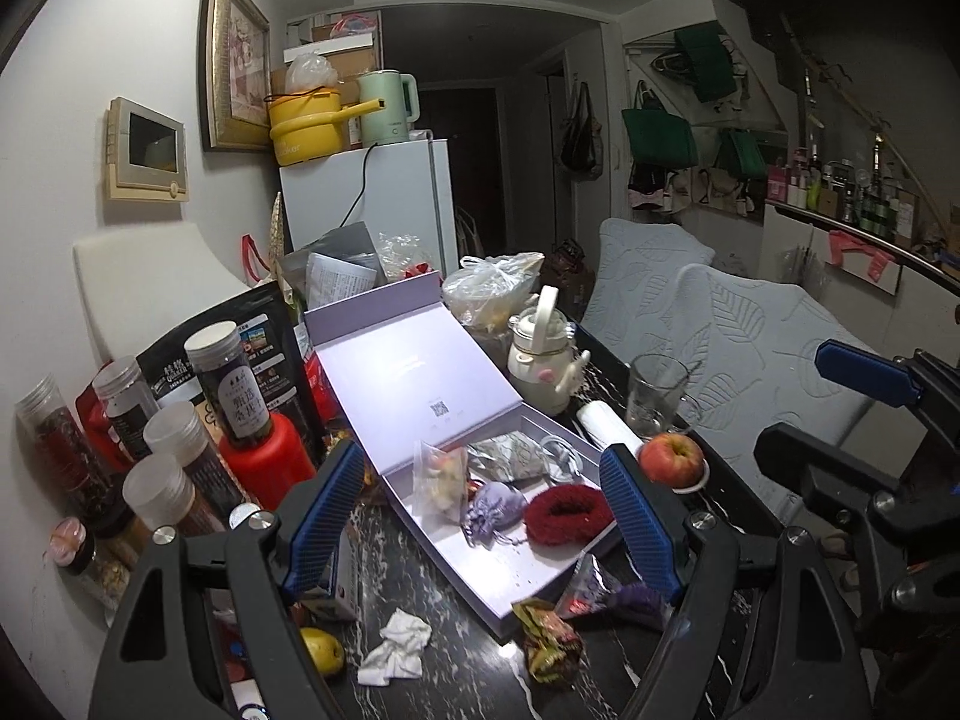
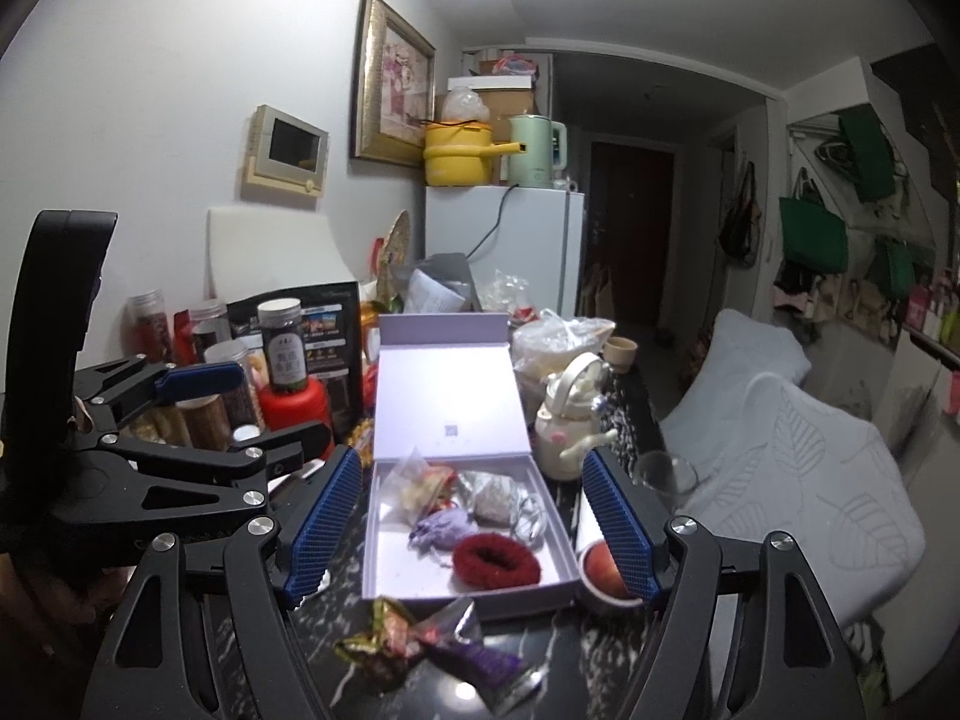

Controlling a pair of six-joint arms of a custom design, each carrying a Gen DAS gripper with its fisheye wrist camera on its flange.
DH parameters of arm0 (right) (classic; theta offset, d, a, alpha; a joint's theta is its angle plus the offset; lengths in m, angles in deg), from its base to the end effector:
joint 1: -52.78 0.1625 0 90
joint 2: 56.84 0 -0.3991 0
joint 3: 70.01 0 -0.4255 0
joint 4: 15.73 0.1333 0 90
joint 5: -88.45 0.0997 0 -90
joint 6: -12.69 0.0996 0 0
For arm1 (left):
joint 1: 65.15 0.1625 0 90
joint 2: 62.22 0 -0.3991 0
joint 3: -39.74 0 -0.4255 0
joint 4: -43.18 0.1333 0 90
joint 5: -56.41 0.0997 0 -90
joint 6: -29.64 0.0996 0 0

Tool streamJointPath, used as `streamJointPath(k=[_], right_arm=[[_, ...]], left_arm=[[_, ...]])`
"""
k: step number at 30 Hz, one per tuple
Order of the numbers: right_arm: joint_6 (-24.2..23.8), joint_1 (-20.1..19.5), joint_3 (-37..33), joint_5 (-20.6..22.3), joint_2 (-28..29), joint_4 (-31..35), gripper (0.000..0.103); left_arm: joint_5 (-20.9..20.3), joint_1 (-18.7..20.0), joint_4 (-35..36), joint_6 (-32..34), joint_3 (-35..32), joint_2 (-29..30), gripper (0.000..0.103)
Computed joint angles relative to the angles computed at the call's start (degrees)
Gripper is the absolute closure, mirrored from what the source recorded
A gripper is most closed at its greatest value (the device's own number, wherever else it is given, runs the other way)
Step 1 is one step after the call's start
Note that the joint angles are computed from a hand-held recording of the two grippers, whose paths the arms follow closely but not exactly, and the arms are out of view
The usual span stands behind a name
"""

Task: Organize soft objects
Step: 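Withdraw both grippers from the box back toward the table, then grasp the green-gold snack bag with the left gripper while the right gripper grasps the GOZKI packet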

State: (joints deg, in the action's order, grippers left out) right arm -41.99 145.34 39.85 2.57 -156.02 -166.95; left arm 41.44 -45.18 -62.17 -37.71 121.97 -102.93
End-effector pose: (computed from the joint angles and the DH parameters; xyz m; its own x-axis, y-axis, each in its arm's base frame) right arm 0.1624 -0.4878 0.4915 -0.5515 -0.5758 0.6036 -0.8274 0.2855 -0.4836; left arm -0.5788 -0.4545 0.0737 -0.6582 -0.1333 -0.7409 0.6130 0.4764 -0.6303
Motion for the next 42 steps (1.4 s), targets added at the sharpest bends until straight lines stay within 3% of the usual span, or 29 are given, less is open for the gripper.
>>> streamJointPath(k=[11, 23, 32, 42], right_arm=[[-0.2, -4.7, 6.3, 1.7, -7.2, 1.9, 0.026], [-0.5, -10.3, 11.2, 1.9, -11.9, 2.2, 0.026], [-1.1, -14.4, 13.6, 3.0, -12.5, 2.8, 0.026], [-2.3, -17.0, 15.2, 1.5, -10.5, 2.1, 0.026]], left_arm=[[-3.4, -2.2, -4.2, -0.3, 3.7, 0.5, 0.022], [-8.9, -2.9, -13.8, 3.9, 8.3, 1.6, 0.022], [-12.8, -1.6, -23.6, 6.3, 13.1, 1.8, 0.022], [-17.7, 1.1, -28.5, 6.3, 15.3, 3.1, 0.022]])
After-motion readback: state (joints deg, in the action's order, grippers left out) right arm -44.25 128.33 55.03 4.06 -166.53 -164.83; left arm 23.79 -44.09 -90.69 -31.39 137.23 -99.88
